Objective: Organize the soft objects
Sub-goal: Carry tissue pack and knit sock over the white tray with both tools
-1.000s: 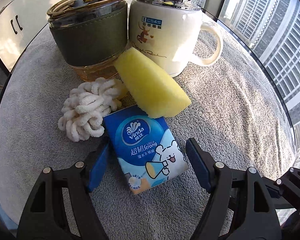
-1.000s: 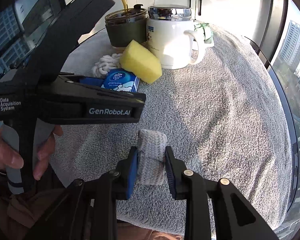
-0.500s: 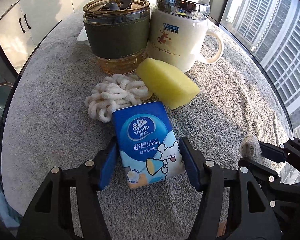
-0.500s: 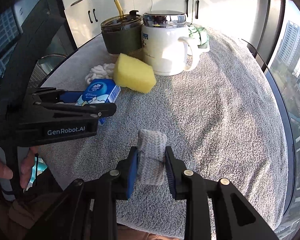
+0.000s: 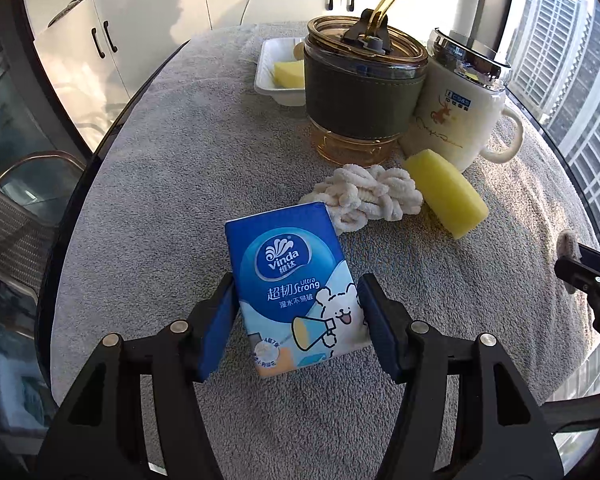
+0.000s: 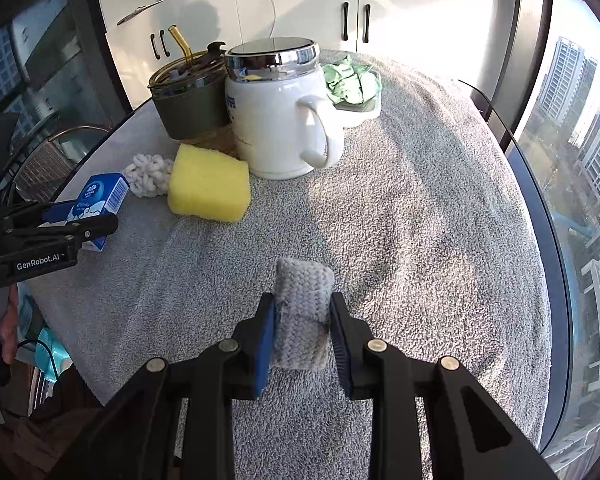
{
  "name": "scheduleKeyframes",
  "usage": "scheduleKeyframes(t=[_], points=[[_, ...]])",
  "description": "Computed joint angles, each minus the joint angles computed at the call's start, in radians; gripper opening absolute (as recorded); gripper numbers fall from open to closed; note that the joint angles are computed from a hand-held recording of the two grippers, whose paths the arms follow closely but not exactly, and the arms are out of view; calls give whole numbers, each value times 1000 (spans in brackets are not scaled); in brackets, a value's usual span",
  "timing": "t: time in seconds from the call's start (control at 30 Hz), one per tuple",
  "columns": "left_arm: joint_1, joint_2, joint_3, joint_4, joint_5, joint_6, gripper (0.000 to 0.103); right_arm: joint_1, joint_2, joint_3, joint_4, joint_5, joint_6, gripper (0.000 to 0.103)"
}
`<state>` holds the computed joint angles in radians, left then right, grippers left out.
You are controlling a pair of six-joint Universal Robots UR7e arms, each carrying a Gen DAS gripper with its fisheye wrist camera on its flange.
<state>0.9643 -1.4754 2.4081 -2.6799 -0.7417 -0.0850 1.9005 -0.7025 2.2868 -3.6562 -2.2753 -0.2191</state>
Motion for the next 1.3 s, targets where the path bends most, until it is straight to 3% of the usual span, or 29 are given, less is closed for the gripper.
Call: scheduleKeyframes(t=[0.33, 0.77, 1.1, 1.3], points=[[55, 55, -82, -63, 86, 47, 58, -60, -30, -49, -11, -48, -45, 29], [172, 230, -284, -209, 113, 184, 58, -132, -62, -180, 44, -63, -120, 29], [249, 403, -516, -319, 78, 356, 59, -185, -50, -370, 210, -25, -116, 29], [273, 518, -707, -239, 50, 375, 59, -199, -5, -517, 318, -12, -117, 29]])
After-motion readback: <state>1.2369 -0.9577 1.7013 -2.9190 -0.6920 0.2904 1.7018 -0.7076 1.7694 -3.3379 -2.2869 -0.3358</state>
